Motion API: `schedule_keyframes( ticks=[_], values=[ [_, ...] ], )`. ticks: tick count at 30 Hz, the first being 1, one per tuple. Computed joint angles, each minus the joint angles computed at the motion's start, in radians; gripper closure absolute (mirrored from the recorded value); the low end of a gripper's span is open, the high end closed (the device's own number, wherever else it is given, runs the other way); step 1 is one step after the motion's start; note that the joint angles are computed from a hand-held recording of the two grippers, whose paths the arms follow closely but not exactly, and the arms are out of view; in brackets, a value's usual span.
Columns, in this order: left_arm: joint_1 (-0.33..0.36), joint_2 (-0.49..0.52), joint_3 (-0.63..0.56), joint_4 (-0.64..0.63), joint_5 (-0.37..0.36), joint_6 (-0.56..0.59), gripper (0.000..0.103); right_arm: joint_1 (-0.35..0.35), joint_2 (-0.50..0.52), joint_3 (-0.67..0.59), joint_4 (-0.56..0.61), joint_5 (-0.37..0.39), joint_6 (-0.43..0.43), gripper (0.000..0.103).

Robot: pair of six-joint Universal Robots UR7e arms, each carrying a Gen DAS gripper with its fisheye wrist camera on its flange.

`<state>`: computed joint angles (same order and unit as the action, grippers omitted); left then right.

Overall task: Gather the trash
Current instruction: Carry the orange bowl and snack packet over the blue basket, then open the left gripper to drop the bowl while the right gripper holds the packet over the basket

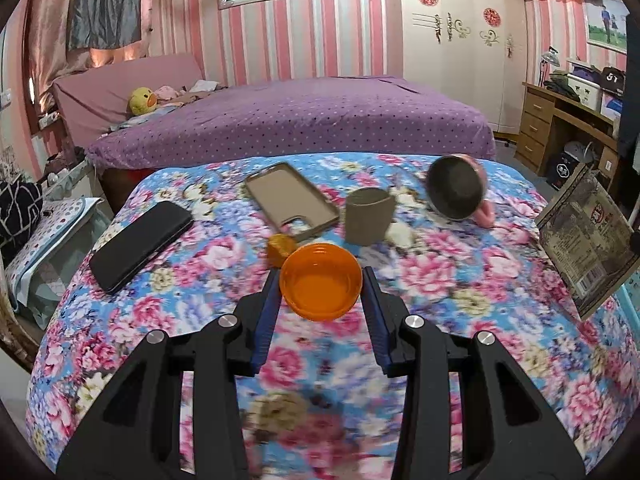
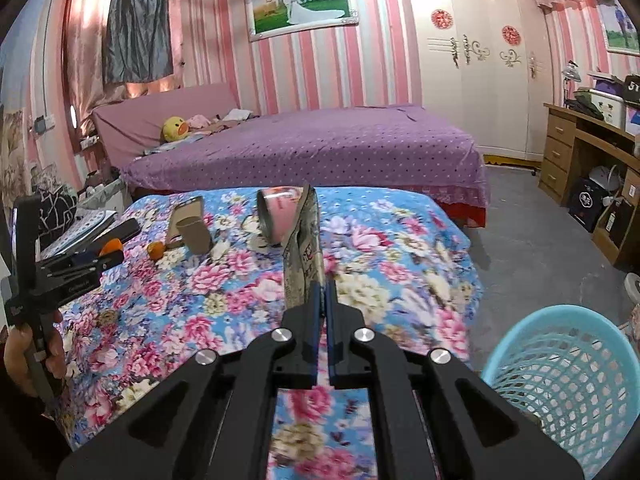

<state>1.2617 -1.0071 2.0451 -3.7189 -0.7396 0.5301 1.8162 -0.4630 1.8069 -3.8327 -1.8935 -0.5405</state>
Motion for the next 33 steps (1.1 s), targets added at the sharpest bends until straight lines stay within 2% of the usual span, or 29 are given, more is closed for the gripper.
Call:
schedule_keyframes(
  ticks=[6, 9, 12, 19, 25, 33],
  values=[
    [-0.068, 0.06, 0.0, -0.034, 0.033, -0.009, 0.064, -0.049, -0.076, 0.082, -0.054, 0.022, 0.026, 0.1],
    [-0.102, 0.086, -0.003, -0.005, 0.024, -0.083, 0.064, -0.082, -0.117, 0.129, -0.093, 0.034, 0.042, 0.1],
    [-0.143, 0.135, -0.015, -0.014, 0.031, -0.092, 0.064, -0.117, -0.167, 0.181, -0.138, 0.053, 0.063, 0.1],
    [-0.239, 0.251, -0.04, -0.031, 0.004, -0.086, 0.064, -0.194, -0.254, 0.277, -0.229, 0.022, 0.062, 0.1],
    [-0.277, 0.318, -0.077, 0.105, -0.075, -0.222, 0.064, -0.24, -0.293, 0.316, -0.264, -0.035, 0.043, 0.1],
    [-0.309, 0.433, -0.155, 0.195, -0.114, -0.277, 0.064, -0.287, -0.338, 0.356, -0.273, -0.051, 0.048, 0.1]
  ],
)
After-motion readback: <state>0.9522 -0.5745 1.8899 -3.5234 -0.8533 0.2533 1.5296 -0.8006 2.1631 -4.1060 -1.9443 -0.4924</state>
